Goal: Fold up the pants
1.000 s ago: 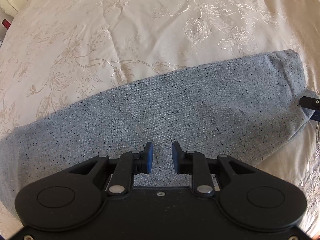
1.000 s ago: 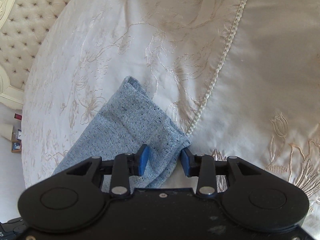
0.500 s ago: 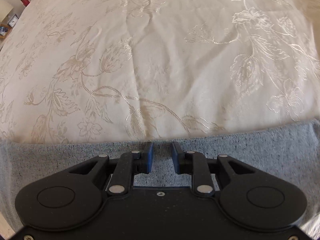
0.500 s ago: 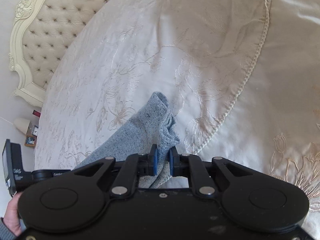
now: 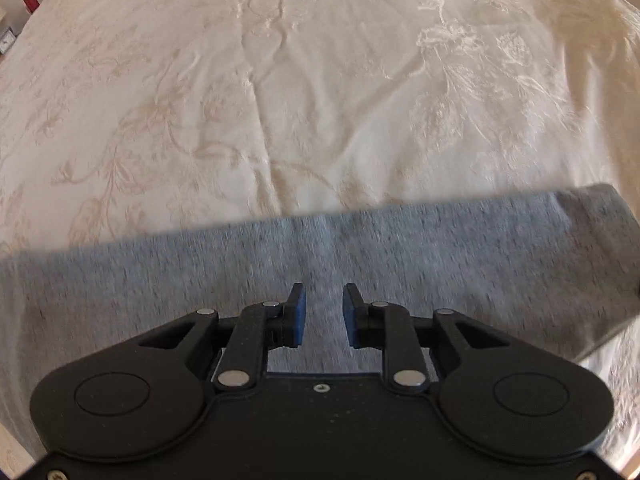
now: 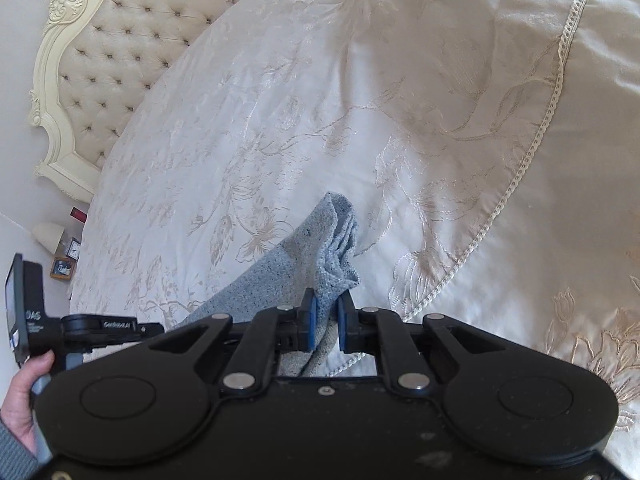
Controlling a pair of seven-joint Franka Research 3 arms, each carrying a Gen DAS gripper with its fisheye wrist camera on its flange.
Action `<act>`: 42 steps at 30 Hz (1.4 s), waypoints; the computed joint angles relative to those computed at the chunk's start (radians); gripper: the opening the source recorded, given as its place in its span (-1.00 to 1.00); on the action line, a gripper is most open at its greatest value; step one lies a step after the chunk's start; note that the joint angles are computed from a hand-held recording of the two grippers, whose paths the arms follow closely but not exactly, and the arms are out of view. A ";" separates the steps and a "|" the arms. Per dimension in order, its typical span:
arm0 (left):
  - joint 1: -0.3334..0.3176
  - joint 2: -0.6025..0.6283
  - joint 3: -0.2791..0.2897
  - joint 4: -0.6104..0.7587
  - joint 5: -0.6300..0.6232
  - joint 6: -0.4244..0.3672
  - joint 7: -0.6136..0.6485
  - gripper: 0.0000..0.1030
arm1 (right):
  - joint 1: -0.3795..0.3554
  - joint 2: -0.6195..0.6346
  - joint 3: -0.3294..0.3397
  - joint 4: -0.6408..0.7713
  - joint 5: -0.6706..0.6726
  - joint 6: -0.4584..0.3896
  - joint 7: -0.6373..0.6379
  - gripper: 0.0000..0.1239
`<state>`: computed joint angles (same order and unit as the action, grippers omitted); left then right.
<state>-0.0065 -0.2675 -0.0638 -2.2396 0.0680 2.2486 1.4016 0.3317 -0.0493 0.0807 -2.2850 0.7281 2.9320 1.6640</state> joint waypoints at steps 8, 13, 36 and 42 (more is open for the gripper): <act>-0.032 -0.066 -0.010 -0.153 -0.022 0.002 0.010 -0.42 | -0.009 -0.023 0.014 -0.009 -0.165 0.007 0.133 -0.82; -0.029 -0.117 0.057 -0.153 -0.148 0.005 0.042 -0.40 | -0.029 -0.035 0.041 0.005 -0.383 -0.005 0.299 -0.82; 0.337 -0.308 0.308 -0.227 -0.027 -0.104 0.333 -0.42 | 0.455 0.368 0.066 0.610 -0.917 -0.211 0.459 -0.90; 0.329 -0.274 0.308 -0.192 -0.103 -0.112 0.421 -0.43 | 0.523 0.306 -0.030 0.540 -1.115 -0.320 0.795 -0.72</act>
<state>0.3228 -0.5417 0.2447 -2.4314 -0.0352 2.1370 1.8229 0.8546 0.2569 0.0511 -1.7447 -0.3870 2.6124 2.4591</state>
